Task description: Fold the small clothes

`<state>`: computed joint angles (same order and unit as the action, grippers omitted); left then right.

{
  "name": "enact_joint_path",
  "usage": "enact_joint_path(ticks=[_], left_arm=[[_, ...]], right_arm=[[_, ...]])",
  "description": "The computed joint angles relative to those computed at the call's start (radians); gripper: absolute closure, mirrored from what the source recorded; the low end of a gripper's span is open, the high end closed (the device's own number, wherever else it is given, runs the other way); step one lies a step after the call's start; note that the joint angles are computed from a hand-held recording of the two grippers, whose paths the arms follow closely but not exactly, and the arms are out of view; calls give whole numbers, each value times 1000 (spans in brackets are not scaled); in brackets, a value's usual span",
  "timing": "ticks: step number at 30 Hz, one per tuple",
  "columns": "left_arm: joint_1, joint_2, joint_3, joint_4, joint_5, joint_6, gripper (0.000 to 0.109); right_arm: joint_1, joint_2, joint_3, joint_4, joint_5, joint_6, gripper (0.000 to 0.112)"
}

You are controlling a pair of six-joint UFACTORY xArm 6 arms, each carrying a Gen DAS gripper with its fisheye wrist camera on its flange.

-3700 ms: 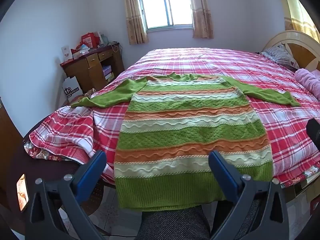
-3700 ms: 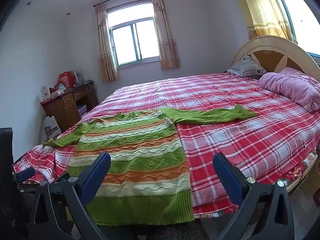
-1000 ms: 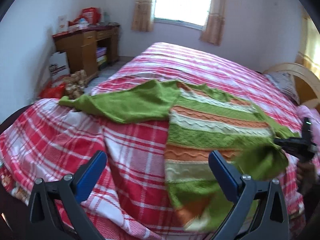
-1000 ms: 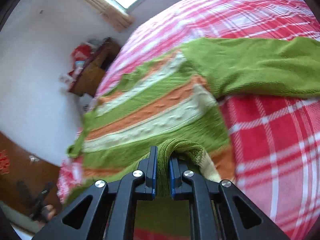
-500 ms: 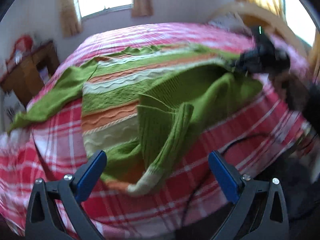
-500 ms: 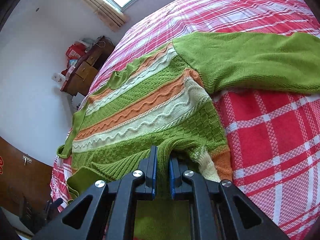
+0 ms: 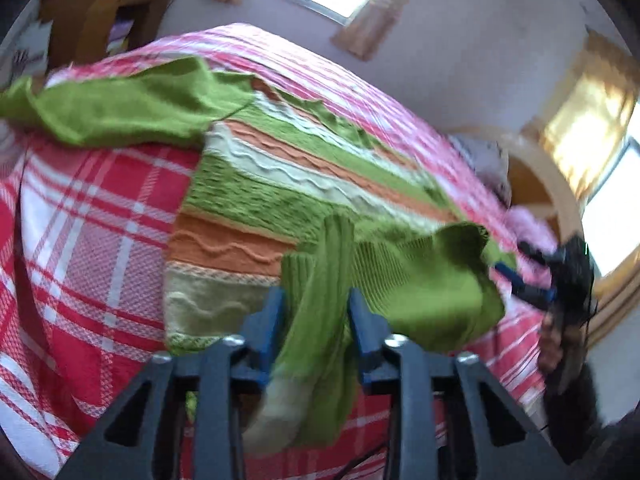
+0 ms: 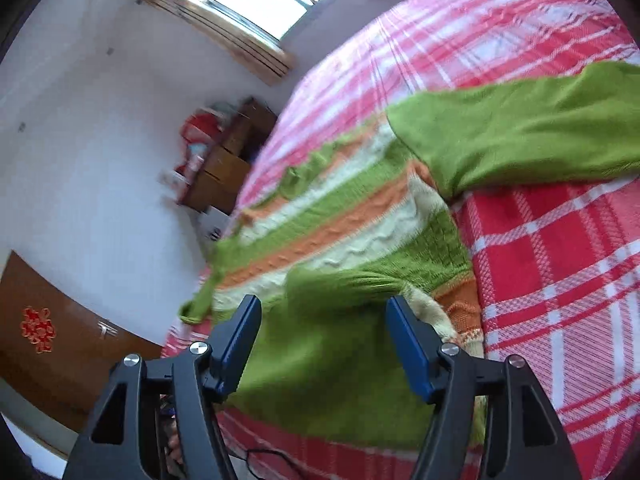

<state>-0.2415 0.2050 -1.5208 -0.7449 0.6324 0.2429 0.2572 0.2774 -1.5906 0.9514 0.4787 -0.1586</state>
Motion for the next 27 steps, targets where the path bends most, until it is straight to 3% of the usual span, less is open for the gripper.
enact_joint_path(ticks=[2,6,7,8,10,11,16,19,20,22,24,27], left_arm=[[5,8,-8,29,-9,-48,40],[-7,39,-41,81,3,-88,40],[-13,39,-40,106,-4,-98,47],[-16,47,-45,108,-9,-93,63],[-15,61,-53,102,-5,-87,82],[-16,60,-47,104,-11,-91,89],[-21,61,-37,145,-39,-113,91],[-32,75,-52,219,-54,-157,90],[-35,78,-55,242,-57,-172,90],[-38,79,-56,270,-62,-189,90],[-40,79,-59,290,-66,-189,97],[-35,71,-62,291,-92,-190,100]], right_arm=[[9,-40,50,-62,-53,23,46],[14,-64,91,-308,-84,156,46],[13,-64,95,-344,-84,181,46],[12,-65,100,-372,-87,197,46],[10,-58,93,-450,-83,235,46],[11,-51,82,-499,-82,249,46],[24,50,-69,-817,-50,321,46],[39,168,-238,-862,28,267,47],[49,213,-300,-878,68,247,51],[65,278,-392,-966,146,259,106],[74,324,-452,-1023,214,274,106],[63,274,-376,-973,158,270,106]])
